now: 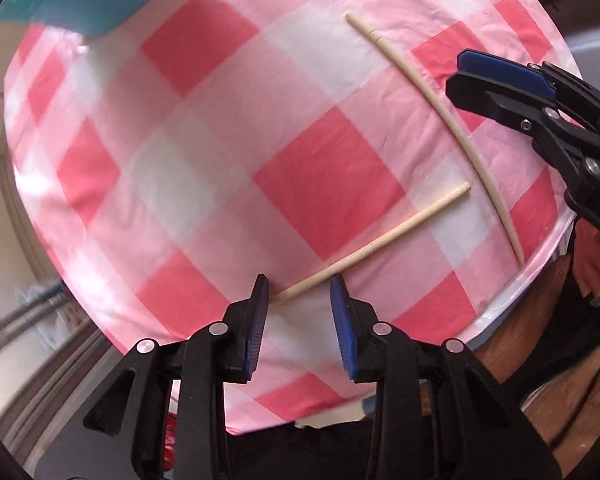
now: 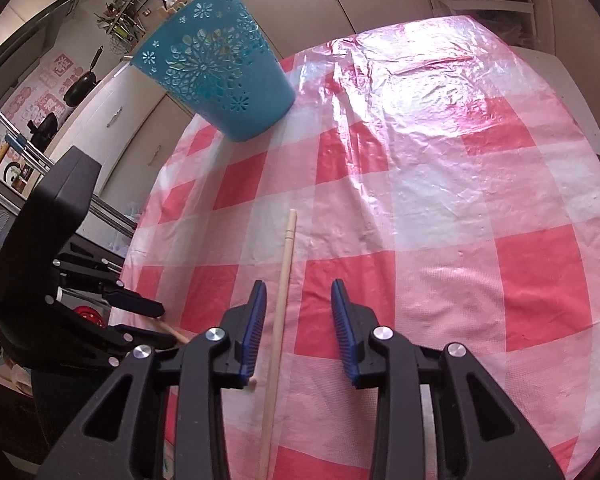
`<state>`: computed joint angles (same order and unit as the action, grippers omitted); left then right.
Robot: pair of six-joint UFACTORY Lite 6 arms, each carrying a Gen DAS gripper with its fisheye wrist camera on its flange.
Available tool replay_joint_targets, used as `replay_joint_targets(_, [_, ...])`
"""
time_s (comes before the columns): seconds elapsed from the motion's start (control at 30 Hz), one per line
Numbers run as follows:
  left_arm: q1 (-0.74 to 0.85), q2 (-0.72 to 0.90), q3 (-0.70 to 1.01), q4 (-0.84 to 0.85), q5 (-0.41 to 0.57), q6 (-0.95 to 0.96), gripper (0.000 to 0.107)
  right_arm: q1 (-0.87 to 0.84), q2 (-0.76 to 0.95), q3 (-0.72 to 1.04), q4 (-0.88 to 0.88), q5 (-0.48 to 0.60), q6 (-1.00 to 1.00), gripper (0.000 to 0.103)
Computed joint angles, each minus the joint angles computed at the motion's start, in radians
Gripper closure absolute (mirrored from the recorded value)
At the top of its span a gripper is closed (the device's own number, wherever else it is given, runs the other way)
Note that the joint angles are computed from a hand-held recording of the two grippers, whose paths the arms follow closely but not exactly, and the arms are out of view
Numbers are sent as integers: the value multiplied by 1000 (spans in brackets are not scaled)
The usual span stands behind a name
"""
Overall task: Organize utensils
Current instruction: 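Lower the left gripper onto one wooden stick lying on the cloth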
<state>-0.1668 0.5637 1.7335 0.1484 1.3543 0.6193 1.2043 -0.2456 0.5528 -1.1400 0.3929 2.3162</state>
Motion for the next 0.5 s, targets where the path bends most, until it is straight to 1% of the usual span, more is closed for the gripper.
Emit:
replay_joint_targets(0.03, [-17, -45, -43, 31, -44, 19, 73, 8, 13, 10, 6, 15, -15, 70])
replay_joint_targets(0.07, [-47, -116, -127, 68, -110, 45, 73, 13, 24, 19, 11, 27, -27, 70])
replay_joint_targets(0.1, [-79, -206, -232, 85, -179, 84, 66, 14, 28, 21, 10, 33, -27, 70])
replay_joint_targets(0.13, [-105, -264, -310, 67, -253, 126, 57, 9, 22, 14, -2, 28, -11, 70])
replay_joint_targets(0.17, [-131, -324, -369, 45, -297, 200, 53, 0, 3, -8, -34, 15, 38, 70])
replay_joint_targets(0.23, [-192, -409, -478, 90, -394, 257, 44, -27, -64, -78, -117, -36, 173, 70])
replay_joint_targets(0.27, [-204, -427, -492, 92, -424, 290, 44, -41, -106, -113, -136, -52, 223, 70])
replay_joint_targets(0.3, [-197, -413, -468, 68, -413, 314, 44, -36, -135, -134, -119, -26, 231, 70])
replay_joint_targets(0.37, [-174, -329, -374, 5, -359, 323, 49, -12, -171, -147, -35, 43, 173, 70])
replay_joint_targets(0.4, [-158, -283, -354, -33, -350, 329, 59, -8, -190, -160, -28, 53, 178, 70])
replay_joint_targets(0.43, [-128, -235, -291, -82, -313, 344, 76, -5, -199, -165, -28, 58, 184, 70])
replay_joint_targets(0.47, [-75, -207, -238, -112, -269, 365, 85, 0, -197, -162, -25, 65, 181, 70])
replay_joint_targets(0.5, [-41, -169, -187, -136, -260, 344, 94, 5, -191, -153, -10, 72, 163, 70])
